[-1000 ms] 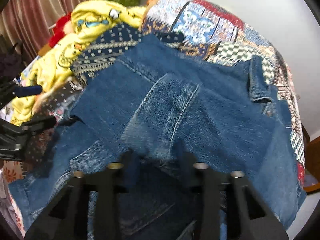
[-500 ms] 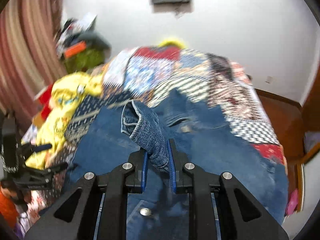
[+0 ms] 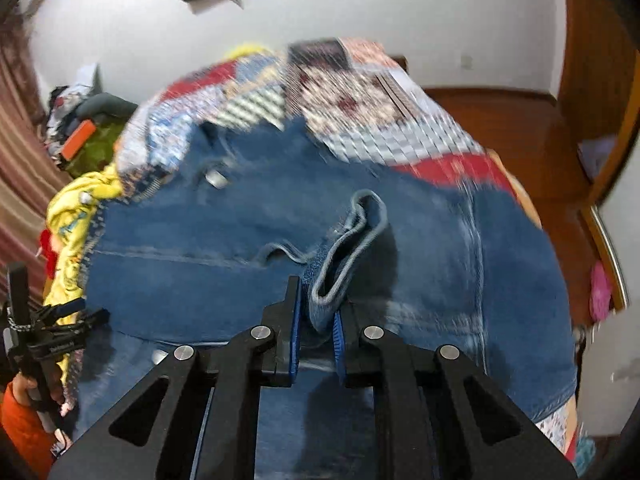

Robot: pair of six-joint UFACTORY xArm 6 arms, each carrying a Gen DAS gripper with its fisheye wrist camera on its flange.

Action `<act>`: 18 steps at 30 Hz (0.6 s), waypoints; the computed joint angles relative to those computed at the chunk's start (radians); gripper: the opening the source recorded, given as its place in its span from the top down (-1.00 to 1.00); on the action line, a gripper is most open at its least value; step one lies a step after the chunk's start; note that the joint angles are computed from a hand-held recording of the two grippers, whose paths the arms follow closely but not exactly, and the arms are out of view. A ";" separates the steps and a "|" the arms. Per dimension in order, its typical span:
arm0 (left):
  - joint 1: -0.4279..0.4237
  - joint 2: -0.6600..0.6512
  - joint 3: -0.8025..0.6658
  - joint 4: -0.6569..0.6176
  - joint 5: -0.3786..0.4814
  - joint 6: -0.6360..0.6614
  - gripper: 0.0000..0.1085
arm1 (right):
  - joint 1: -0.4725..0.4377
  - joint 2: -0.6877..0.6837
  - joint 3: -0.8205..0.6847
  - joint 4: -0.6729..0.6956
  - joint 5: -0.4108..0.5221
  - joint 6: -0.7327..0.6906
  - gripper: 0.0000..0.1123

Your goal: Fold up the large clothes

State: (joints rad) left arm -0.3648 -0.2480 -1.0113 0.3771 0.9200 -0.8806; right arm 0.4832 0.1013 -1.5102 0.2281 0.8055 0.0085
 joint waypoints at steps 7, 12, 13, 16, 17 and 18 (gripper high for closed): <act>-0.027 -0.011 -0.017 0.004 0.058 0.026 -0.62 | -0.041 -0.044 0.081 -0.016 0.016 0.031 0.80; -0.055 -0.028 -0.033 0.009 0.074 0.031 -0.62 | -0.110 -0.087 0.089 0.024 0.096 0.059 0.36; -0.060 -0.030 -0.039 0.012 0.074 0.027 -0.62 | -0.122 -0.099 0.097 0.036 0.103 0.066 0.19; -0.082 -0.032 -0.063 0.033 0.067 0.007 -0.62 | -0.156 -0.165 0.157 0.029 0.068 0.085 -0.20; -0.088 -0.032 -0.071 0.039 0.064 0.000 -0.62 | -0.171 -0.188 0.176 0.024 0.064 0.085 -0.22; -0.096 -0.031 -0.082 0.043 0.058 -0.006 -0.62 | -0.186 -0.203 0.188 0.025 0.069 0.086 -0.25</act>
State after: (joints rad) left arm -0.4608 -0.2793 -1.0931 0.4199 0.9776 -0.8862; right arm 0.2972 -0.1022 -1.3221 0.2535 0.8750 0.0946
